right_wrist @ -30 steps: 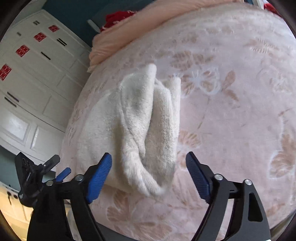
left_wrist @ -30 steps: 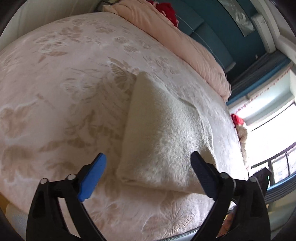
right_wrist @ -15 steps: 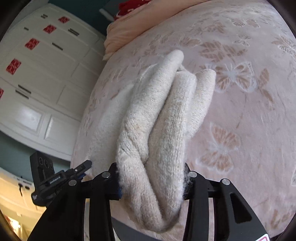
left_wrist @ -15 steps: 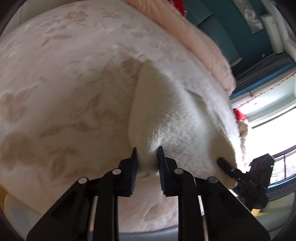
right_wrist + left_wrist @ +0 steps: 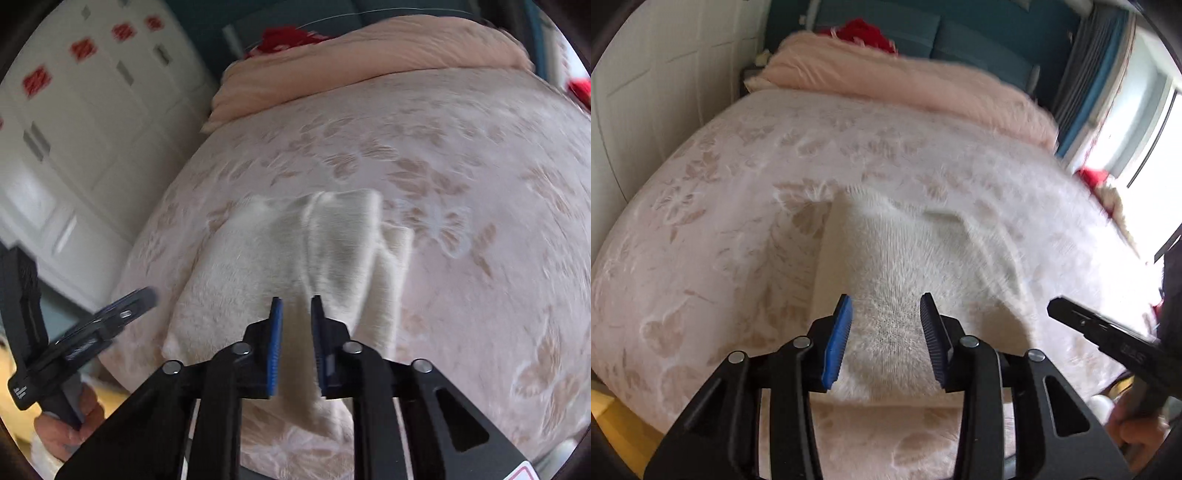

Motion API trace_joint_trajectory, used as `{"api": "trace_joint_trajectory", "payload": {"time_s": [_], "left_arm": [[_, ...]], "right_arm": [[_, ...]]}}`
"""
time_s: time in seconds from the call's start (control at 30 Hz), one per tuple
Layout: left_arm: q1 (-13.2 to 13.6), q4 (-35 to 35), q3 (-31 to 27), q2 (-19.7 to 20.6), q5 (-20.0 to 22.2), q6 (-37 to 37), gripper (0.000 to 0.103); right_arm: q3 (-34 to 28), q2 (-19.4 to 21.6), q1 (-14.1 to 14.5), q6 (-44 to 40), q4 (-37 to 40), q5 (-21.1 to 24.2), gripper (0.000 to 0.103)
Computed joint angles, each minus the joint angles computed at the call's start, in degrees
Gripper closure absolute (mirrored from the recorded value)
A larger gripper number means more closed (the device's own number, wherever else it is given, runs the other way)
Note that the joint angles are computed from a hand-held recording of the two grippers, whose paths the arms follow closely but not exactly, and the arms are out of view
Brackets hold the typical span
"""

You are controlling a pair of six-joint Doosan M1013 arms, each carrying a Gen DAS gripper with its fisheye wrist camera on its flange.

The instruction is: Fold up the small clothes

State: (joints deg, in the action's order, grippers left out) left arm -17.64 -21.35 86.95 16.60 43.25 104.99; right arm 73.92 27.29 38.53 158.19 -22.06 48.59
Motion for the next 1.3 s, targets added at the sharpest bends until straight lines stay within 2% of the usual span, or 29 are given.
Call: {"api": "trace_joint_trajectory", "payload": {"time_s": [0.03, 0.07, 0.1, 0.17, 0.2, 0.27, 0.33, 0.4, 0.43, 0.47, 0.5, 0.53, 0.57, 0.63, 0.67, 0.7, 0.73, 0.8, 0.87, 0.93, 1.03, 1.07, 1.13, 1.17, 1.27, 1.3], "left_arm": [[-0.4, 2.2, -0.5, 1.1, 1.0, -1.9, 0.067], [-0.9, 4.8, -1.7, 3.1, 3.8, -4.7, 0.067], [-0.8, 5.2, -1.9, 4.0, 4.4, -5.9, 0.067], [-1.1, 5.6, -1.6, 4.4, 3.0, -5.5, 0.067], [-1.9, 8.7, -1.4, 4.2, 2.0, -6.2, 0.067], [-2.9, 13.1, -1.8, 3.9, 2.5, -7.4, 0.067], [-2.4, 10.8, -1.7, 3.2, 2.6, -6.3, 0.067], [-1.2, 7.8, -1.1, 2.3, 2.8, -6.2, 0.065], [-0.6, 6.6, -1.0, 2.0, 3.1, -6.6, 0.059], [0.7, 3.7, -0.3, 1.4, 3.1, -6.8, 0.054], [1.7, 0.9, 0.5, 0.8, 2.9, -6.9, 0.043], [2.5, -1.6, 1.1, 0.4, 3.0, -6.9, 0.033], [4.0, -5.6, 1.9, 0.3, 3.6, -6.3, 0.029], [5.2, -8.6, 2.6, 0.6, 5.2, -6.5, 0.025], [5.5, -8.4, 2.9, 1.2, 6.3, -7.9, 0.025], [5.6, -8.4, 3.1, 1.5, 6.9, -8.8, 0.026], [5.7, -9.3, 3.3, 2.0, 7.3, -8.9, 0.03], [5.6, -8.9, 3.1, 3.1, 8.6, -10.8, 0.038], [5.1, -8.5, 2.9, 3.2, 8.6, -11.6, 0.039], [3.9, -6.0, 3.1, 2.4, 7.0, -10.2, 0.04], [1.4, 0.9, 3.4, 1.8, 5.2, -9.5, 0.038], [0.8, 2.4, 3.4, 2.0, 5.3, -10.0, 0.037], [0.1, 4.2, 3.4, 2.3, 5.5, -11.4, 0.037], [-0.1, 4.8, 3.7, 2.1, 5.2, -11.8, 0.037], [-0.9, 8.1, 4.5, 0.5, 3.5, -12.0, 0.039], [-1.3, 9.8, 4.9, -0.3, 2.4, -11.9, 0.039]], "right_arm": [[-2.1, 2.2, -0.7, -3.9, 2.9, 4.1, 0.094], [-4.0, 4.7, -1.7, -7.6, 6.4, 8.2, 0.1], [-4.6, 6.0, -2.1, -8.5, 7.4, 9.3, 0.103], [-4.3, 6.0, -2.5, -7.0, 6.4, 7.8, 0.103], [-4.9, 5.6, -2.8, -6.1, 7.9, 8.0, 0.103], [-4.0, 4.0, -2.5, -4.2, 7.4, 5.7, 0.101], [-2.8, 1.9, -1.0, -0.7, 2.7, 4.7, 0.099], [-0.5, -0.1, 0.3, 3.6, -0.2, 4.3, 0.082], [1.4, -1.3, 0.7, 5.4, -0.6, 3.3, 0.051], [3.6, -2.3, 1.2, 7.4, -0.9, 2.6, 0.025], [4.5, -2.5, 1.2, 7.9, -0.4, 2.6, 0.021], [6.1, -2.8, 0.9, 7.1, 2.3, 1.3, 0.02], [7.4, -3.0, 0.4, 6.1, 5.3, -0.6, 0.02], [11.4, -3.3, -1.0, 5.5, 12.8, -9.2, 0.021], [12.2, -3.2, -1.3, 5.7, 14.3, -11.8, 0.027], [13.3, -2.9, -1.8, 5.1, 15.6, -16.1, 0.038], [13.3, -2.5, -2.3, 3.2, 17.1, -18.0, 0.061], [11.4, -2.0, -2.8, 2.3, 16.9, -16.2, 0.069], [8.6, -2.0, -2.1, 2.8, 10.7, -11.9, 0.073], [7.1, -2.4, -1.2, 3.5, 5.7, -8.0, 0.074], [5.9, -0.3, -1.7, 0.5, 8.9, -1.6, 0.073], [6.2, 0.7, -2.1, -0.5, 11.4, -1.5, 0.065], [8.0, -0.3, -2.1, 3.7, 9.9, -4.5, 0.059], [7.9, -0.8, -1.9, 5.5, 9.1, -4.2, 0.055], [6.8, -1.9, -0.6, 9.5, 4.3, -0.9, 0.051], [6.4, -2.5, 0.6, 12.8, -0.3, 1.5, 0.049]]}}
